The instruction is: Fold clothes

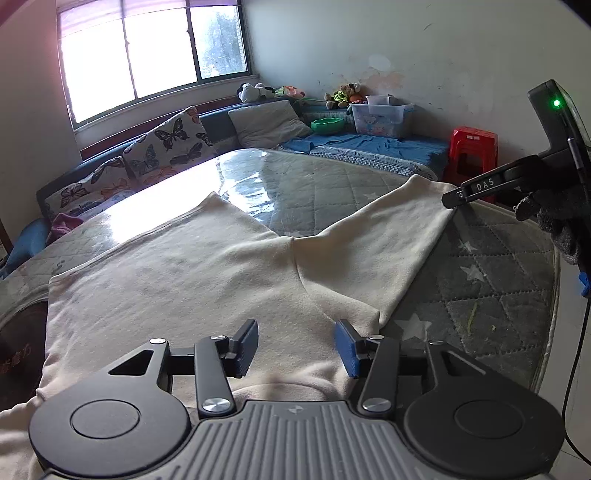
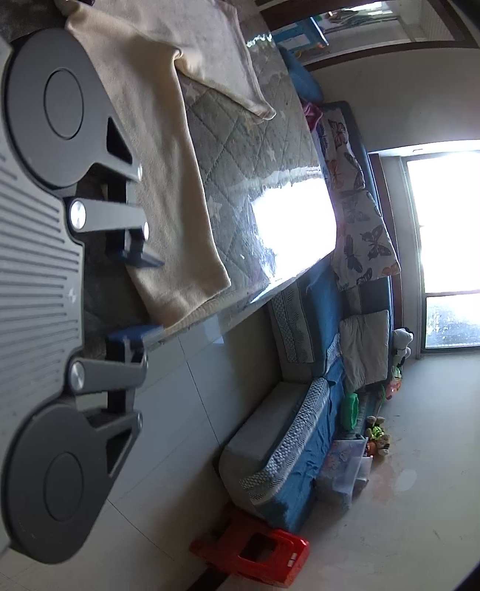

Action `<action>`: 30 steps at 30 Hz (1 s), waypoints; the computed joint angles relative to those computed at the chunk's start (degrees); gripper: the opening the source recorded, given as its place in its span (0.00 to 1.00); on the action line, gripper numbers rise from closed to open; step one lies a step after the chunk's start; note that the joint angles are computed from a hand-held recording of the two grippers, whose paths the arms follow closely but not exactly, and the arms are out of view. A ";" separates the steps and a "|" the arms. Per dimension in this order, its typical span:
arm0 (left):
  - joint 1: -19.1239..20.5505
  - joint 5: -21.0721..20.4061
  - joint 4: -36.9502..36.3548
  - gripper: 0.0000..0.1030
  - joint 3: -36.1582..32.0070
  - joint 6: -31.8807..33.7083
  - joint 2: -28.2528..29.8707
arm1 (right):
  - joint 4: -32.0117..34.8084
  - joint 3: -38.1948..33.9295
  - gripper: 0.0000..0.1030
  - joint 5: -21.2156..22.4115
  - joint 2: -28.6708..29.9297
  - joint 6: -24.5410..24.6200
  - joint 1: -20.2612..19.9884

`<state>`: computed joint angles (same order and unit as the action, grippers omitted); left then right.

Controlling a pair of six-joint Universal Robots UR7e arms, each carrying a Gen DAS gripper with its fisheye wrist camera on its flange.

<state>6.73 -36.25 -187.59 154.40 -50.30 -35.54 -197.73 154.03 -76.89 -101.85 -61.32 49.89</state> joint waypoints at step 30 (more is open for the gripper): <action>0.07 -0.16 1.08 0.55 -0.09 0.74 -0.32 | -3.86 -3.22 0.08 -0.38 6.31 0.86 3.15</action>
